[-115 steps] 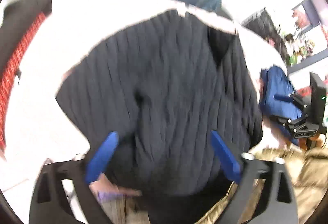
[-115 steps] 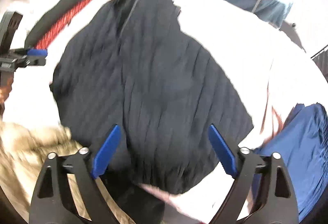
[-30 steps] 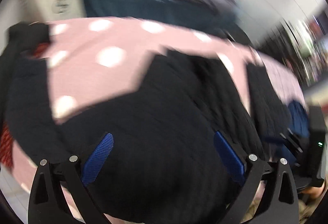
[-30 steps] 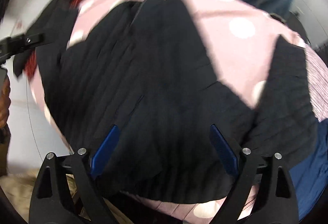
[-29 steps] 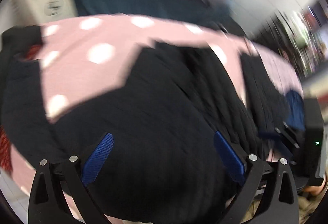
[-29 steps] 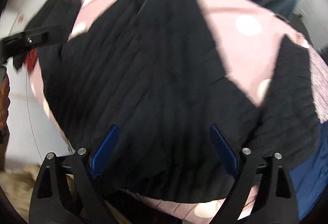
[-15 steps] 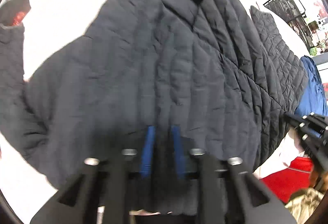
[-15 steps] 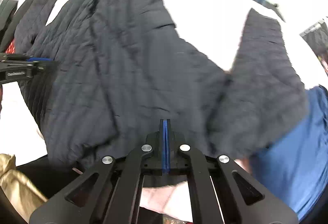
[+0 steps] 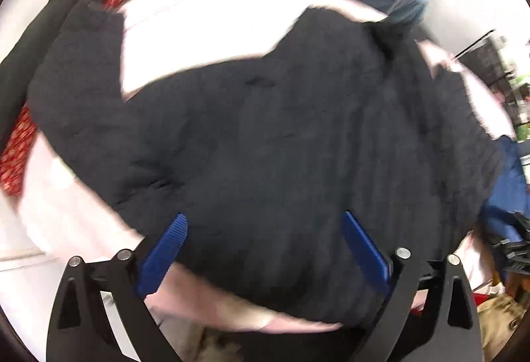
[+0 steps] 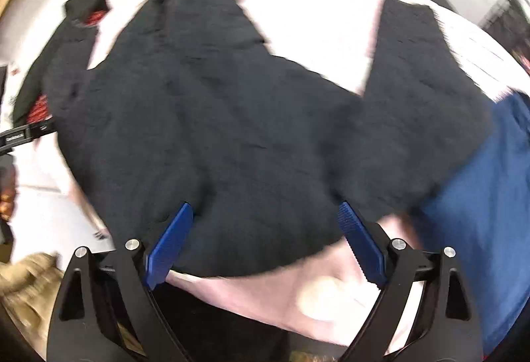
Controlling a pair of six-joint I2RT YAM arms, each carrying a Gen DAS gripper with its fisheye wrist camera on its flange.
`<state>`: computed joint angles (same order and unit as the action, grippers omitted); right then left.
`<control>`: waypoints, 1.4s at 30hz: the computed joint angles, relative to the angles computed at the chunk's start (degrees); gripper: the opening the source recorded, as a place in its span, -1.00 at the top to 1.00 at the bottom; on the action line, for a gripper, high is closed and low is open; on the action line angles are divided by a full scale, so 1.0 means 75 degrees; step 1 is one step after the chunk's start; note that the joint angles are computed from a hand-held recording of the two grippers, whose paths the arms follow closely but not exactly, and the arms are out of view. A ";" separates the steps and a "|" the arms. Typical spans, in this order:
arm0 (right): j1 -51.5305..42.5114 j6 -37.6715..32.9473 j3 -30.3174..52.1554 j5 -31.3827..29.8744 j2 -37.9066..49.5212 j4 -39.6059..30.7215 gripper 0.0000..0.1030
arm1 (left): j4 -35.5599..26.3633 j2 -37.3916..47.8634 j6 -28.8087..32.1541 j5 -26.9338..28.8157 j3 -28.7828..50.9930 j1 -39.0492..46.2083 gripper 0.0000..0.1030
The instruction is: Fold large clothes
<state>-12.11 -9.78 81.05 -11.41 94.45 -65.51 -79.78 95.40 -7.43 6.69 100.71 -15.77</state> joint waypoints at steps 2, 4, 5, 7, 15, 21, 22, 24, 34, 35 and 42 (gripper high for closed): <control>0.0535 0.0054 0.0142 0.0133 0.0270 0.0151 -0.72 | 0.0142 0.0134 0.0021 -0.0167 -0.0047 -0.0607 -0.87; 0.1077 0.0044 0.0381 0.0273 0.0748 0.0191 -0.72 | 0.0232 0.0518 0.0043 -0.0403 0.0034 -0.1090 -0.87; 0.1329 0.0108 0.0473 0.0265 0.1042 0.0265 -0.72 | 0.0262 0.0896 0.0031 -0.0403 0.0163 -0.1308 -0.87; 0.1611 0.0061 0.0578 0.0318 0.1519 0.0446 -0.72 | 0.0150 0.1646 -0.0138 -0.0333 0.0584 -0.1668 -0.87; 0.1614 0.0100 -0.0067 0.0364 0.1626 0.1373 0.63 | 0.0302 0.2159 -0.0048 -0.0050 0.0709 -0.1644 0.24; 0.1079 -0.0558 -0.0628 -0.0347 -0.0026 0.0762 0.91 | -0.0392 0.0811 0.0679 -0.0132 0.0266 -0.1447 1.00; 0.0915 -0.0716 -0.0676 -0.0570 -0.0231 0.0483 0.91 | -0.0524 0.0647 0.0715 -0.0150 0.0182 -0.1419 1.00; 0.0613 -0.1030 -0.0785 -0.0884 -0.0520 0.0002 0.91 | -0.0753 0.0017 0.0887 -0.0102 -0.0442 -0.1047 1.00; 0.0433 -0.2679 -0.1106 -0.2240 -0.1236 -0.1729 0.90 | -0.1047 -0.1904 0.1175 0.0224 -0.2888 0.1057 0.67; 0.0471 -0.2936 -0.0906 -0.2651 -0.1132 -0.2037 0.90 | -0.0991 -0.1941 0.1094 0.0277 -0.2735 0.1002 0.31; 0.1318 -0.2582 0.0193 -0.3989 -0.0306 -0.2098 0.90 | -0.0840 -0.0832 0.0155 0.0955 0.0071 0.0006 -0.76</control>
